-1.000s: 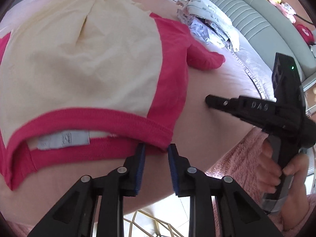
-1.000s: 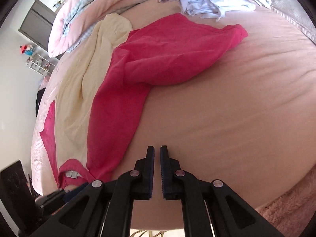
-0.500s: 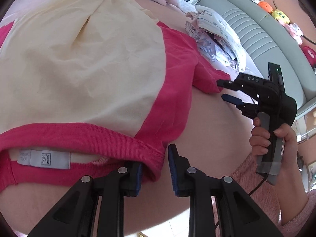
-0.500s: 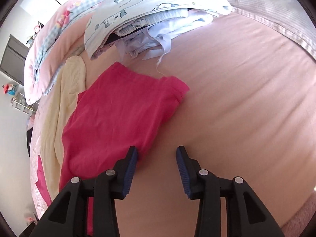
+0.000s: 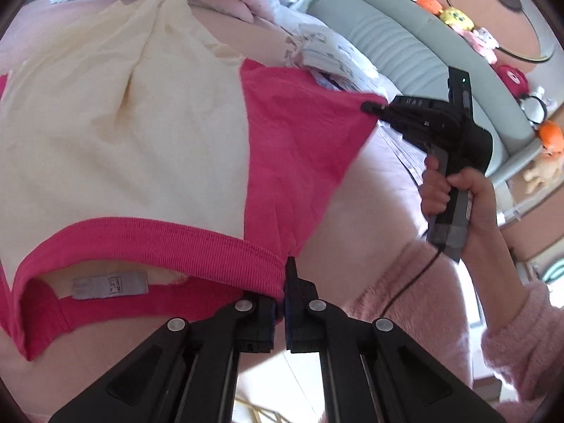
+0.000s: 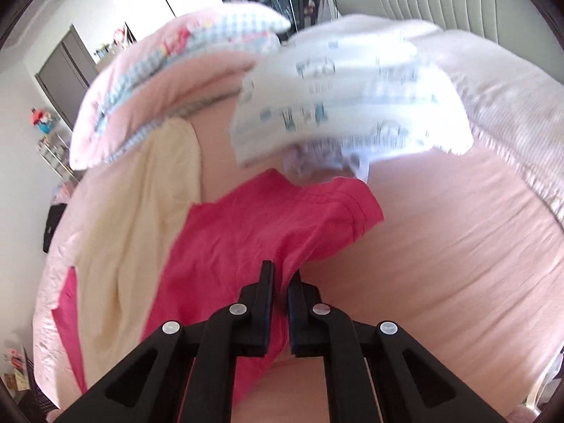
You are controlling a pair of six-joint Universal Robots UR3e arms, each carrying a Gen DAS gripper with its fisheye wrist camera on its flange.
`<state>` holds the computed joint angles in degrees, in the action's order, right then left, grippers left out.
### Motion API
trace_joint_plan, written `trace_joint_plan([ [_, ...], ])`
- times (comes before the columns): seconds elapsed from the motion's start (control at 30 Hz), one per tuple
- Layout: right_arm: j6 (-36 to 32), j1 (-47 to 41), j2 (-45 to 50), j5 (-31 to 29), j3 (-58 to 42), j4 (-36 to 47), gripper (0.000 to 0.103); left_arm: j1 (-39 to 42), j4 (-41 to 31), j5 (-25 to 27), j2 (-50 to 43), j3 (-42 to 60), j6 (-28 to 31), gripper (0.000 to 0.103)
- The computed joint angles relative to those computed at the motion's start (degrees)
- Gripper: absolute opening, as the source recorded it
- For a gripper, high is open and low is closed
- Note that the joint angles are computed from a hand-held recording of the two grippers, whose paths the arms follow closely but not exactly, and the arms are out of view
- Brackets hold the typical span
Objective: Fold clothes
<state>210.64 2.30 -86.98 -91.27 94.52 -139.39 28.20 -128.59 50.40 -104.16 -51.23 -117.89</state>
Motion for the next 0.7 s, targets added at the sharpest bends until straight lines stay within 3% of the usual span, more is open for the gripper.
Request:
trace_joint_plan([
  [0.13,-2.5,-1.9,-3.3,-1.0,2.0,3.6,0.004,-0.6,-4.5,4.6,-4.7,4.2,2.6,0.002],
  [0.2,-3.7,-3.0,-1.4,-1.7,3.5,6.2,0.004,-3.5,1.2,8.5,-6.2,-0.3,-3.7,0.002],
  [0.27,-4.1,-5.1,1.4,2.0,4.0,10.3,0.004,-3.7,6.7,7.7,-4.1,-7.0,-6.6,0.003],
  [0.37,-0.1,-6.4,-3.8,6.4,12.4,4.9,0.007,-1.8,5.4,6.7,-1.7,-8.1,-4.7,0.006],
  [0.47,4.8,-7.7,-9.5,12.6,19.4,1.3,0.029,0.7,4.4,6.9,0.5,-8.4,-2.0,0.008],
  [0.5,5.6,-7.8,-10.7,15.6,21.3,-0.1,0.029,1.5,3.3,7.5,0.6,-7.5,-1.2,0.008],
  [0.6,7.8,-2.8,-9.9,17.4,21.2,-1.4,0.029,3.6,4.3,8.9,1.7,-5.6,-1.7,0.012],
  [0.7,12.3,4.6,-6.8,17.2,19.3,-2.6,0.029,5.3,9.7,10.5,3.5,-6.4,-7.4,0.015],
])
